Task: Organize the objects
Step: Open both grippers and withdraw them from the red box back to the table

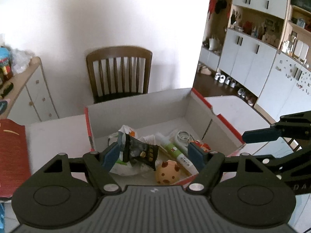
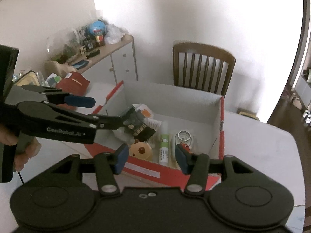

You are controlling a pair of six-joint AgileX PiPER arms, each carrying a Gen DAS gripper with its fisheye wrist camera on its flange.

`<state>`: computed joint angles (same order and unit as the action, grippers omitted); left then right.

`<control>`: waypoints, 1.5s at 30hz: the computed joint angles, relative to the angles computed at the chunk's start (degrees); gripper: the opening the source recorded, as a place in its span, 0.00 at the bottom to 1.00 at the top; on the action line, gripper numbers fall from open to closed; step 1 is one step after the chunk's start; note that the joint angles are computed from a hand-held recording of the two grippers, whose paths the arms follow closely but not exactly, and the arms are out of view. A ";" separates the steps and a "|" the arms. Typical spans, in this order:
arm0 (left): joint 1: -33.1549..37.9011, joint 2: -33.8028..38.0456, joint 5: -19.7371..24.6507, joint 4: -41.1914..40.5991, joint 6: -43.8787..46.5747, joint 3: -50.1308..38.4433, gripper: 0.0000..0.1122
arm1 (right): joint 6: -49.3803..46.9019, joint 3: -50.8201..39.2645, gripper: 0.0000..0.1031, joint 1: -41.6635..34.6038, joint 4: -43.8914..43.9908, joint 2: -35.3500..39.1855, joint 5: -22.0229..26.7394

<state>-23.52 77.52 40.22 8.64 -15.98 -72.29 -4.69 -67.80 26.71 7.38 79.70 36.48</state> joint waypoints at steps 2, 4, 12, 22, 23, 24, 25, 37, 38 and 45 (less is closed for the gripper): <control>-1.65 -1.66 0.38 2.50 -2.94 0.71 0.68 | -0.30 1.24 0.53 -0.20 0.79 -1.95 -0.09; -3.21 -3.34 1.11 4.17 -5.12 1.38 0.68 | -0.40 2.53 0.54 -0.32 1.33 -3.77 -0.18; -12.67 -9.63 4.09 13.45 -15.08 4.69 0.68 | 0.24 8.63 0.58 0.05 2.15 -11.36 -0.76; -24.48 -15.54 7.43 23.43 -30.82 11.85 0.74 | 5.31 17.31 0.72 2.43 -2.08 -19.94 -1.23; -25.21 -15.90 7.65 23.86 -32.10 12.58 0.74 | 5.60 18.31 0.73 2.61 -2.21 -20.57 -1.41; -25.87 -16.25 7.80 24.26 -33.37 13.38 0.74 | 6.09 19.14 0.75 2.91 -2.58 -21.17 -1.47; -26.54 -16.48 8.01 24.70 -34.55 14.06 0.74 | 6.68 20.12 0.78 3.23 -3.02 -21.74 -1.72; -30.81 -17.78 4.71 28.45 -46.41 23.65 0.91 | 13.17 30.38 0.91 8.29 -10.46 -25.24 -4.68; -30.56 -17.55 4.03 28.50 -46.78 24.40 0.92 | 13.84 31.32 0.91 8.73 -11.20 -25.24 -5.06; -27.85 -14.11 -2.31 28.63 -48.91 30.20 0.92 | 19.41 35.57 0.90 11.34 -15.89 -22.77 -7.87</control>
